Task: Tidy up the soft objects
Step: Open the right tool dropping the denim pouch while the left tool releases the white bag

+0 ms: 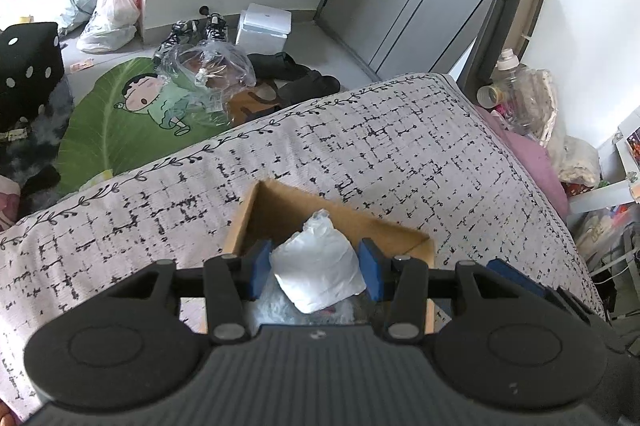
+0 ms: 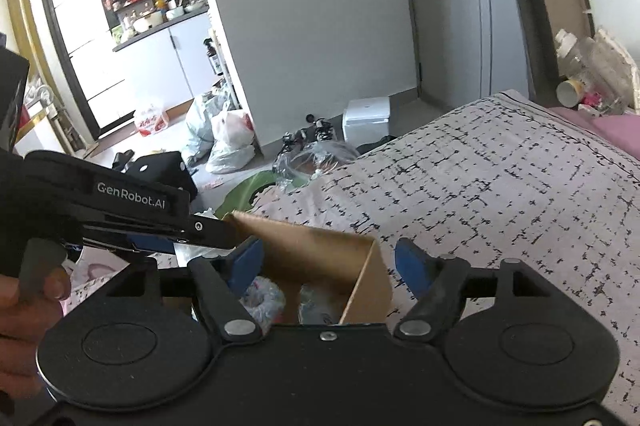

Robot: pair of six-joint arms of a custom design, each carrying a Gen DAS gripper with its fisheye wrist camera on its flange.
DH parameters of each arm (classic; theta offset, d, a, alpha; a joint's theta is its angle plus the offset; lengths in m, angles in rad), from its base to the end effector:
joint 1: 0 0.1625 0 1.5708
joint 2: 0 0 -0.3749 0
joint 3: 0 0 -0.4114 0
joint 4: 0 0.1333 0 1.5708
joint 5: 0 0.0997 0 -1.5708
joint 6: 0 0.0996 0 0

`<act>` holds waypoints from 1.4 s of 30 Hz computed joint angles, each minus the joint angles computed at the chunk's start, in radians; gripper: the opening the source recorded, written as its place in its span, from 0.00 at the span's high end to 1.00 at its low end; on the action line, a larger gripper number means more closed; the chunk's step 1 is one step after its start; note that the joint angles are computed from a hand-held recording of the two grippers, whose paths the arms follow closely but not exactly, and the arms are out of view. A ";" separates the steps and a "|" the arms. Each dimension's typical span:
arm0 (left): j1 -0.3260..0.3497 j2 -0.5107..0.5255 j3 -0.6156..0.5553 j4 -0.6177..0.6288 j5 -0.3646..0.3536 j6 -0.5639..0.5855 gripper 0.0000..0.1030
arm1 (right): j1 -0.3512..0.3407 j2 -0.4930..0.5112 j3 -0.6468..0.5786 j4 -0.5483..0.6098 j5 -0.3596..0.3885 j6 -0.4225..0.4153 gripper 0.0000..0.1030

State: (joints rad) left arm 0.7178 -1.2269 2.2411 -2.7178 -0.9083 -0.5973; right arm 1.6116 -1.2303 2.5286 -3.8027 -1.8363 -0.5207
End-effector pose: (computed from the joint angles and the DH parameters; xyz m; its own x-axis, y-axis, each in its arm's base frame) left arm -0.2132 -0.4445 0.1015 -0.8994 0.0801 -0.4296 0.2912 0.8430 -0.4524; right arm 0.1223 -0.3678 0.1426 -0.8318 -0.1471 0.5353 -0.5050 0.6009 -0.6196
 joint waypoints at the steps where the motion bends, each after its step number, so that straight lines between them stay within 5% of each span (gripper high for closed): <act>1: 0.001 0.007 -0.006 -0.002 -0.003 0.003 0.55 | 0.000 -0.007 -0.003 0.005 -0.014 0.011 0.30; 11: -0.006 0.064 -0.057 0.015 -0.006 0.019 0.52 | -0.046 -0.074 -0.006 0.060 -0.091 0.131 0.30; 28: -0.063 0.001 -0.028 0.131 0.041 -0.086 0.34 | -0.032 -0.176 0.049 0.119 -0.067 0.129 0.26; 42: -0.181 -0.091 0.007 0.357 0.077 -0.196 0.20 | -0.045 -0.432 0.164 0.288 -0.054 0.177 0.11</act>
